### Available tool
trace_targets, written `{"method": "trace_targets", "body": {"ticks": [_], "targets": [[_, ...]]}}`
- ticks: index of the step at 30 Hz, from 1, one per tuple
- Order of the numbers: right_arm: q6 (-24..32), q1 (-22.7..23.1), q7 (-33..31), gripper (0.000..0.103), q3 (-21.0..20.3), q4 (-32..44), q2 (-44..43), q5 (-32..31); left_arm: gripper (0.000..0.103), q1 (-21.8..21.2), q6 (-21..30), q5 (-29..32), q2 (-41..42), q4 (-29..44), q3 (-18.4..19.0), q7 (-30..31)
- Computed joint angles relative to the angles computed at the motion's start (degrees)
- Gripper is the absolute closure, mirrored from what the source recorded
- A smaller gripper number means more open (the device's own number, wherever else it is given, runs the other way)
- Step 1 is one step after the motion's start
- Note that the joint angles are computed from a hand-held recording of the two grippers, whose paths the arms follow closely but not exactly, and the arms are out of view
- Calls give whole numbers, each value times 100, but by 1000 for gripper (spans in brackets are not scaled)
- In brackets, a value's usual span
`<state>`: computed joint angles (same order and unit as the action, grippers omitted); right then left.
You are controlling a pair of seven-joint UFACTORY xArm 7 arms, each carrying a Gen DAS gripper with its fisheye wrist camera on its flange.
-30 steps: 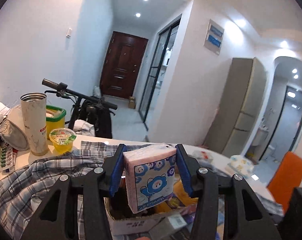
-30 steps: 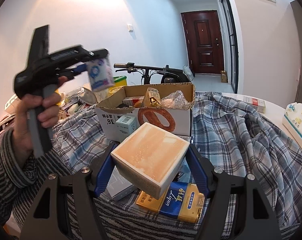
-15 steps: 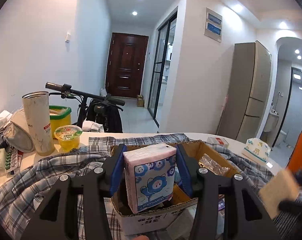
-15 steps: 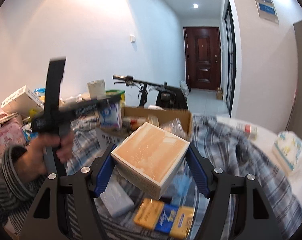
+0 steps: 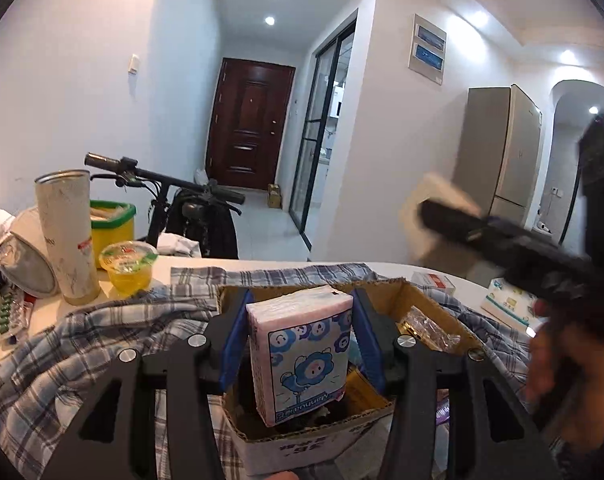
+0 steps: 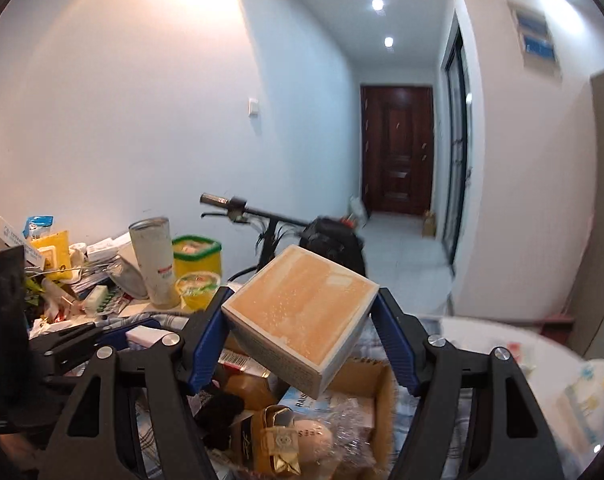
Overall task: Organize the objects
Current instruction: 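Lower the tissue pack into the box and open the left tool while the right holds the peach box above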
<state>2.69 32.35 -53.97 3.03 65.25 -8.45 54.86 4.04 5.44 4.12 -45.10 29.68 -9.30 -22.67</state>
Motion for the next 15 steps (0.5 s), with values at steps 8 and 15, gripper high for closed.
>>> {"method": "trace_targets", "body": {"ticks": [8,15], "targets": [[836,-246,-642,34,-44,291,261,1080,51,98,-13,116,8,-20,-137,-41],[1005,-578,-831,34,325,222,183,1463,50,10,-17,84,32,-24,-24,-36]]}}
